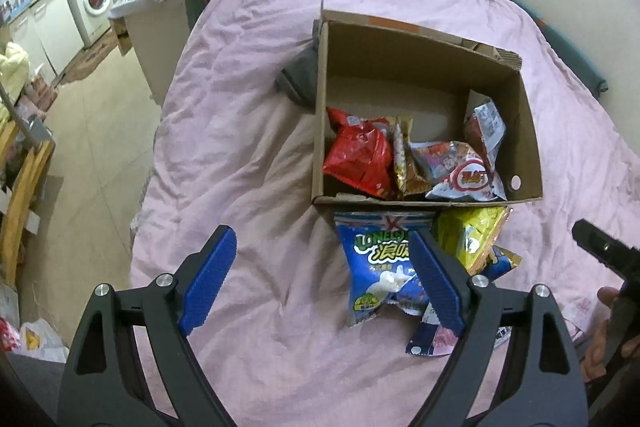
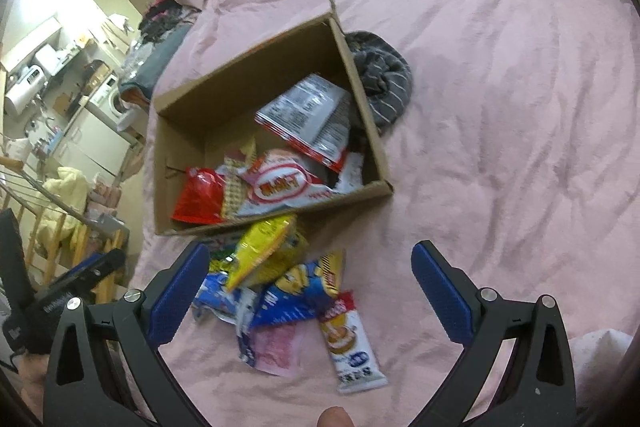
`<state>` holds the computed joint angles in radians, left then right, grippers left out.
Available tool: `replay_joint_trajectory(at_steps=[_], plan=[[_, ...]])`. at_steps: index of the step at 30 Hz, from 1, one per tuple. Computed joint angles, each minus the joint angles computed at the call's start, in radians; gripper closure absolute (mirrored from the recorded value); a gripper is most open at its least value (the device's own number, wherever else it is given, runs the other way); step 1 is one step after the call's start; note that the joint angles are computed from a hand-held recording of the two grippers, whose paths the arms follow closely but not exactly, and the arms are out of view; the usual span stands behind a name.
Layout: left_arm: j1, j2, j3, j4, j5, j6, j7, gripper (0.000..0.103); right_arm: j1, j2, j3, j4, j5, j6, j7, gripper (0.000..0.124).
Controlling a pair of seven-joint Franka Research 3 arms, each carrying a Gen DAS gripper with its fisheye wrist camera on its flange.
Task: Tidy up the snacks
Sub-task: 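Grasp the FOOD rice cake bar with the right gripper while the left grasps the blue Lonely God bag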
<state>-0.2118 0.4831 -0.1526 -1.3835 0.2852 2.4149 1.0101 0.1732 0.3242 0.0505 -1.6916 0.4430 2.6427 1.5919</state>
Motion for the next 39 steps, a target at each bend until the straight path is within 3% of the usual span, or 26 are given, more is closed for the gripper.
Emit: replay_joint_trajectory(at_steps=[3, 5, 8, 11, 14, 16, 19, 21, 28, 34, 39], plan=[[0.001, -0.005, 0.006, -0.008, 0.003, -0.014, -0.010, 0.017, 0.019, 0.017, -0.031, 0.021, -0.080, -0.075, 0.056, 0.021], [0.004, -0.006, 0.005, -0.008, 0.000, -0.027, -0.013, 0.017, 0.041, 0.067, -0.057, 0.099, -0.193, -0.241, 0.097, 0.022], [0.015, -0.008, 0.001, -0.010, -0.017, -0.031, -0.012, 0.017, 0.032, 0.127, -0.042, 0.175, -0.211, -0.384, 0.087, 0.043], [0.019, -0.004, 0.000, -0.004, -0.025, -0.041, -0.014, 0.017, 0.037, 0.172, -0.033, 0.229, -0.228, -0.463, 0.062, 0.048], [0.014, 0.002, 0.006, 0.007, -0.014, -0.059, -0.023, 0.017, 0.041, 0.218, -0.024, 0.282, -0.227, -0.540, 0.040, 0.066], [0.021, 0.003, -0.001, 0.008, -0.027, -0.060, -0.013, 0.017, 0.061, 0.239, -0.033, 0.305, -0.263, -0.570, 0.034, 0.068], [0.025, 0.001, -0.004, 0.002, -0.035, -0.055, -0.004, 0.017, 0.078, 0.253, -0.041, 0.319, -0.298, -0.588, 0.026, 0.074], [0.029, 0.001, -0.007, 0.002, -0.041, -0.054, 0.007, 0.017, 0.077, 0.251, -0.041, 0.316, -0.296, -0.589, 0.025, 0.086], [0.042, 0.023, -0.020, 0.027, -0.098, -0.080, 0.015, 0.017, 0.052, 0.169, -0.030, 0.219, -0.237, -0.536, 0.005, 0.088], [0.038, 0.075, -0.034, 0.098, -0.145, -0.136, 0.025, 0.017, 0.032, 0.073, -0.053, 0.091, -0.222, -0.419, 0.057, 0.088], [0.015, 0.152, -0.041, 0.204, -0.166, -0.204, 0.042, 0.017, 0.002, -0.010, -0.043, -0.018, -0.160, -0.264, 0.060, 0.088]])
